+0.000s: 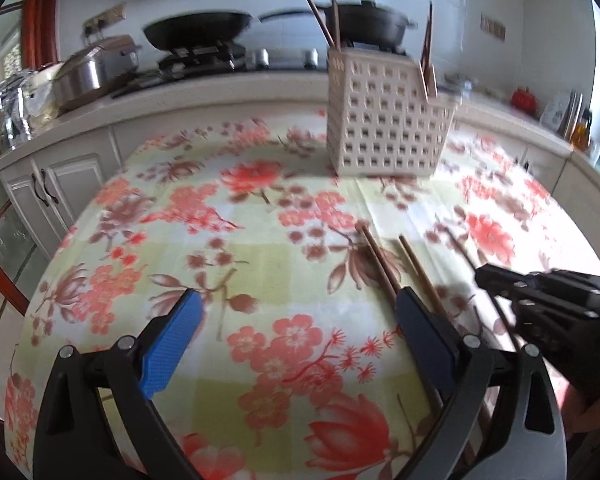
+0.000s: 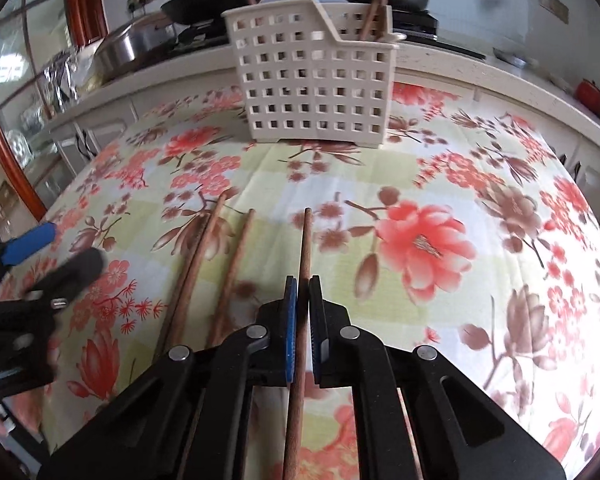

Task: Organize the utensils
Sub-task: 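Close the right tool on a brown chopstick, then grasp a brown chopstick with the left tool while the right tool holds its chopstick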

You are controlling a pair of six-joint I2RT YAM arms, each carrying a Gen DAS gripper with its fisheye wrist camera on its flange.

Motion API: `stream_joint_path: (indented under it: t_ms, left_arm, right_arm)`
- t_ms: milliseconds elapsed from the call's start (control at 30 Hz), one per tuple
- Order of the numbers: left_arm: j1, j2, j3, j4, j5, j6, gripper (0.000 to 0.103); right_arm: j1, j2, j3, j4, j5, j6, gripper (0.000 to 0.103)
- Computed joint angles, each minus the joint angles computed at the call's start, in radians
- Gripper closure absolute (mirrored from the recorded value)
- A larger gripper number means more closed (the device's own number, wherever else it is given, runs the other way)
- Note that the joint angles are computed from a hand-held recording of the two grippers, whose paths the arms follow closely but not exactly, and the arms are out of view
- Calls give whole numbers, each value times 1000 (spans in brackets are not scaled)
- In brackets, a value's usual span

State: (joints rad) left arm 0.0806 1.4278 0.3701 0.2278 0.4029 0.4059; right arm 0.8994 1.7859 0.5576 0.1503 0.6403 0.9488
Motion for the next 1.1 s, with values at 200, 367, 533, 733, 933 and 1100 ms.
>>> stream_joint_path:
  t_ms: [200, 367, 533, 733, 933, 1100]
  left_arm:
    - [-113, 86, 34, 19, -122, -48, 14]
    - [-155, 117, 49, 19, -165, -81, 14]
    - [-190, 147, 58, 26, -204, -116, 16]
    - [-208, 180, 84, 6, -211, -145, 21]
    - [-224, 161, 77, -4, -229, -162, 23]
    - [-230, 159, 69, 7, -230, -156, 27]
  right_arm:
    - [18, -75, -80, 53, 15, 9, 96]
    - [22, -113, -124, 97, 13, 3, 96]
    - [22, -130, -163, 141, 6, 6, 96]
    - [14, -153, -208, 184, -4, 11, 96]
    - [6, -139, -220, 209, -15, 15, 96]
    - [-1, -136, -223, 213, -24, 25, 96]
